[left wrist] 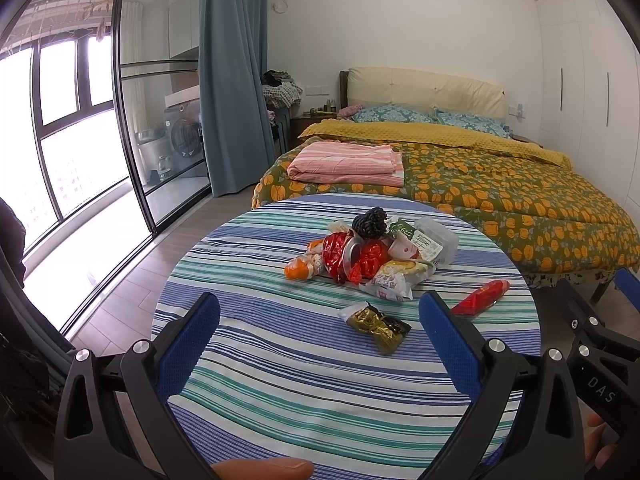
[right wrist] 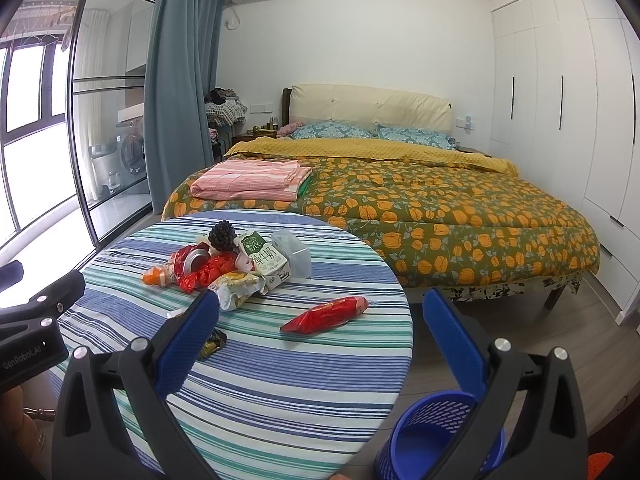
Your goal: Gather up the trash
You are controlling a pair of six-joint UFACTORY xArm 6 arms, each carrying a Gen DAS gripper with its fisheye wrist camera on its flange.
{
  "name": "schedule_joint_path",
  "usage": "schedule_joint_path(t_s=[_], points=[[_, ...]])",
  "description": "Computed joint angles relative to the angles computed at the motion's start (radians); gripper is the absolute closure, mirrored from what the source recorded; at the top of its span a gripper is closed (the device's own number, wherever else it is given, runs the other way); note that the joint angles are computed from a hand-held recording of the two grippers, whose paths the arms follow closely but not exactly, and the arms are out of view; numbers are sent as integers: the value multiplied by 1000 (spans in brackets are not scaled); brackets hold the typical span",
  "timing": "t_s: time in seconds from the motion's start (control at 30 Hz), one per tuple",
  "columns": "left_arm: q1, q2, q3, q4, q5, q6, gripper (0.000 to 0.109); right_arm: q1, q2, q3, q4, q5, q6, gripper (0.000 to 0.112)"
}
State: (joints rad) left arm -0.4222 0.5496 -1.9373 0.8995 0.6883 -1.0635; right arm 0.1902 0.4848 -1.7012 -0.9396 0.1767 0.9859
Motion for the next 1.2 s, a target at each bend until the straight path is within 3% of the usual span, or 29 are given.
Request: schedule_joint_path(t_s=[1.2], points=[[-17,11,-23,-9,19,11,10,-8,-18,17,-71,5,75,14]])
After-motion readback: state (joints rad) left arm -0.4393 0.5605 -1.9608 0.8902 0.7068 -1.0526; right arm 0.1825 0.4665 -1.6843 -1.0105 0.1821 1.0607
